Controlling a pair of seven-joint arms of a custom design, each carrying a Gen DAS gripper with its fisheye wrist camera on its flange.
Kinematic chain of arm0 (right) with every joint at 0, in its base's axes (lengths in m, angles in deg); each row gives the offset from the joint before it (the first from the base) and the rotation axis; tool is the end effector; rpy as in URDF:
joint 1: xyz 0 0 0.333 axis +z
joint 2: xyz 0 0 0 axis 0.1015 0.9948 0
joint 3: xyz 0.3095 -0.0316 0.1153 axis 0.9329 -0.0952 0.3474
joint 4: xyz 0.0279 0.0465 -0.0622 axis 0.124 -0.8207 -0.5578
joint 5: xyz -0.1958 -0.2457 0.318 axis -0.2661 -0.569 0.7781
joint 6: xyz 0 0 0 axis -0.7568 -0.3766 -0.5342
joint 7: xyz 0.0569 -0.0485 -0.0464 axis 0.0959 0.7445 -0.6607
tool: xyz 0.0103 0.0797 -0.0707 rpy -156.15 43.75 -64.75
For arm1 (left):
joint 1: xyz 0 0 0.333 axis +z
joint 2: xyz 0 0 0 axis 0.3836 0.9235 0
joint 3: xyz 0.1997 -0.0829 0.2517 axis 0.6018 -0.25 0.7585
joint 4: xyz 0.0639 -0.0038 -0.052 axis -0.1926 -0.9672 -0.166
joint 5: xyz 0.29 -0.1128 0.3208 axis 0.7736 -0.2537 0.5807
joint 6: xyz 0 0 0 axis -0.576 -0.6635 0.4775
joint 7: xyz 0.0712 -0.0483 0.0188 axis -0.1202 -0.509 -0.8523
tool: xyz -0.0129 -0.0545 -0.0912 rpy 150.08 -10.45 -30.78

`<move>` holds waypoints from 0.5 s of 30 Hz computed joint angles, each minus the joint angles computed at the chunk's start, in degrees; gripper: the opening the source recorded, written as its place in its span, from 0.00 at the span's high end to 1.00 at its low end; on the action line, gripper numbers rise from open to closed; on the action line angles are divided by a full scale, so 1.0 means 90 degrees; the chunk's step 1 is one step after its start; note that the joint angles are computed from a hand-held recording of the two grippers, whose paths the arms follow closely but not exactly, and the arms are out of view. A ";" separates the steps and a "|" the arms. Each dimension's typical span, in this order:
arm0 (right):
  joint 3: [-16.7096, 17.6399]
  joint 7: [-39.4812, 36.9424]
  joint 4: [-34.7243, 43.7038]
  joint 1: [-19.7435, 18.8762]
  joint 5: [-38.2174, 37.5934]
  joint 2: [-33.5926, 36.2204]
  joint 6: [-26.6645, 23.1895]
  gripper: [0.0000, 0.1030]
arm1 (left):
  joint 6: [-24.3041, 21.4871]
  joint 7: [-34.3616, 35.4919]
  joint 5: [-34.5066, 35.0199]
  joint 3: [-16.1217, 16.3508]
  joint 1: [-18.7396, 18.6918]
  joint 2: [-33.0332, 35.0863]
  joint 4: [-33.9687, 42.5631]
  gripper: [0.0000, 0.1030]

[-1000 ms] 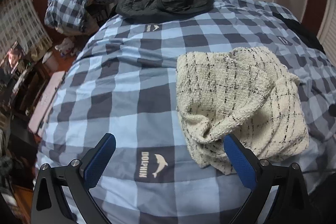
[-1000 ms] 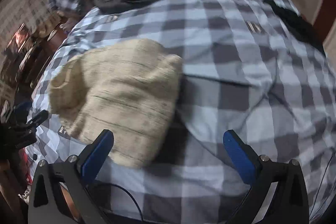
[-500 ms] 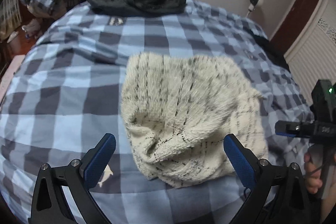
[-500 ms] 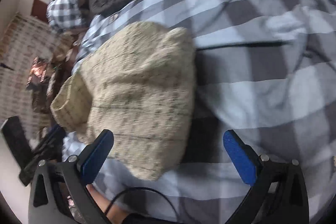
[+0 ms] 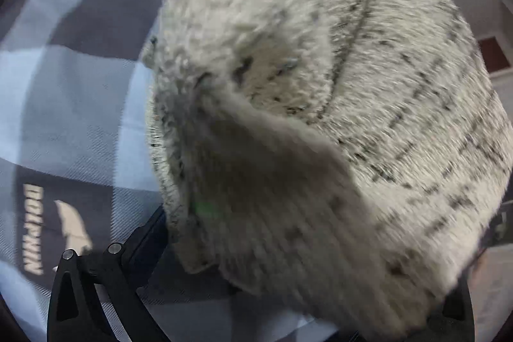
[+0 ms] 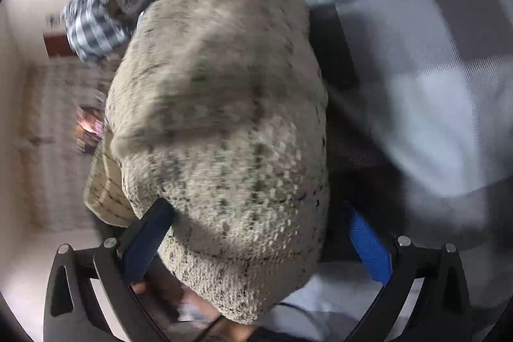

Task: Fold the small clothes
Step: 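Grasp the shirt bundle with both grippers and lift it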

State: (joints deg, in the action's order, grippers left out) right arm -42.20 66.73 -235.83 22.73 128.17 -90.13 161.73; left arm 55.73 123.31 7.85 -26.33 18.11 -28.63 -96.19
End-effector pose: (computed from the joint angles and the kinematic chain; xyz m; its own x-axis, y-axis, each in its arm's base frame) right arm 0.4545 0.0788 0.3696 -0.5088 -0.4544 -0.7312 -0.7671 0.6248 0.1456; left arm 0.6183 -0.2075 0.3757 -0.3756 -0.7198 0.5838 -0.9189 0.3715 -0.1331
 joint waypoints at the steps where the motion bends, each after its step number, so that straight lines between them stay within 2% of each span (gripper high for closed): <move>1: -0.0107 -0.0186 0.0009 0.0062 0.0347 0.0053 -0.0093 0.01 | -0.0015 0.0015 -0.0045 -0.0009 0.0001 0.0044 0.0039 0.00; 3: -0.0177 -0.0539 0.0080 0.0045 0.0842 0.0187 -0.0259 0.01 | -0.0009 0.0018 -0.0180 -0.0027 0.0014 0.0115 0.0103 0.00; 7: -0.0048 -0.0873 0.0193 -0.0147 0.1134 0.0292 -0.0281 0.01 | -0.0040 -0.0015 -0.0659 -0.0061 0.0107 0.0219 0.0130 0.00; 11: 0.0050 -0.1397 0.0256 -0.0244 0.1798 0.0466 -0.0391 0.01 | 0.0037 0.0106 -0.0905 -0.0093 0.0133 0.0163 0.0009 0.05; 12: -0.0002 -0.1478 0.0277 -0.0214 0.1854 0.0502 -0.0427 0.01 | 0.0075 0.0134 -0.0942 -0.0100 0.0123 0.0137 -0.0025 0.06; 14: 0.0242 -0.1392 0.0119 -0.0326 0.1684 0.0245 -0.0263 0.01 | 0.0156 0.0061 -0.1010 -0.0101 0.0095 -0.0009 -0.0178 0.06; 15: 0.0339 -0.1355 0.0061 -0.0319 0.1535 0.0113 -0.0043 0.05 | 0.0237 -0.0097 -0.1028 -0.0100 0.0053 -0.0065 -0.0211 0.06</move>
State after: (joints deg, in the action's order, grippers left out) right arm -39.15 54.54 -235.28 19.86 141.98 -89.11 161.34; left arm 57.87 122.44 -1.41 -27.22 18.59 -29.22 -98.08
